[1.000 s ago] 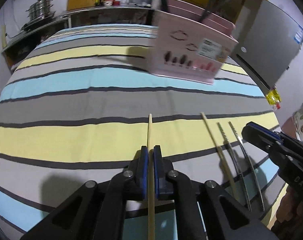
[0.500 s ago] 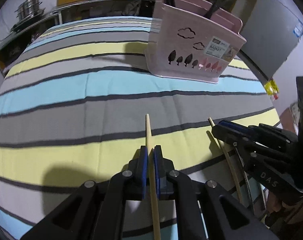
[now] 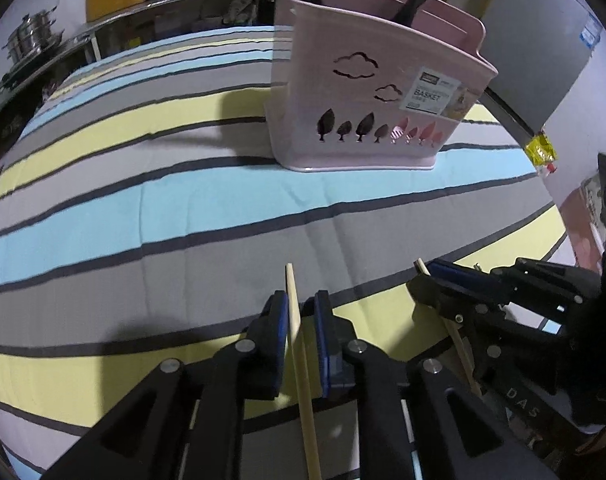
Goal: Organize utensils
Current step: 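Lift the left tool's wooden chopstick toward the basket while the right tool carries its own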
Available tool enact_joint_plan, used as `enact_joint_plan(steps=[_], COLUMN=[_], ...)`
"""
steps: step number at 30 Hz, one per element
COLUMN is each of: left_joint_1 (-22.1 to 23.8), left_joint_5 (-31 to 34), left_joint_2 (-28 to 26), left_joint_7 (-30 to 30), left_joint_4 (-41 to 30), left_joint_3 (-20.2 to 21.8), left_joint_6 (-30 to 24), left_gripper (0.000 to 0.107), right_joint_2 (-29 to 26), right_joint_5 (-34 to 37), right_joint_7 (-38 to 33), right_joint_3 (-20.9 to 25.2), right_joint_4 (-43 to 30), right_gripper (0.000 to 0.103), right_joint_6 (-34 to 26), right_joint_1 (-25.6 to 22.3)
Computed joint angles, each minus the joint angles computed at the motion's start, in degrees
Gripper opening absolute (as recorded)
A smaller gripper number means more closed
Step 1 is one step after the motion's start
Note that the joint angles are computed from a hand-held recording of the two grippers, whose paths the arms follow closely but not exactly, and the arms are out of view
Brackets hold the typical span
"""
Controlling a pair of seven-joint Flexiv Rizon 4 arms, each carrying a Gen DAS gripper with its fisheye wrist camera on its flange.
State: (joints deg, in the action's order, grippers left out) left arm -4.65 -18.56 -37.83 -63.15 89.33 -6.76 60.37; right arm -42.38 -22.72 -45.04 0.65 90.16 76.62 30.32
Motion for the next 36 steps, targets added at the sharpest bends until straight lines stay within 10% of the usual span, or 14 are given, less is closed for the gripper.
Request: enact_joint_plan(steps=[12,28,36], left_joint_1=[1.45,4.58,1.19], left_joint_5=[-2.04,-13.15,-9.64], left_joint_2=[2.16,9.21,5.31], left_joint_7=[1.08,12.98,8.46], left_joint_4=[1.58,4.59,1.82], left_joint_3=[-1.38,-6.82,-1.79], left_joint_6=[1.30,8.45,1.96], left_gripper=[0.006,0.004,0.006], right_joint_2=[2.08,9.56,9.38], right_joint_5=[1.47,-4.32,-3.01], right_joint_7=[0.70,8.65,8.68], right_joint_3=[-0.86,-20.18,-21.89], right_joint_4=[2.00,8.40,9.06], right_gripper=[0.005,0.005,0.005], right_joint_6=[5.60,16.39,17.11], right_joint_1=[0.34,13.42,14.80])
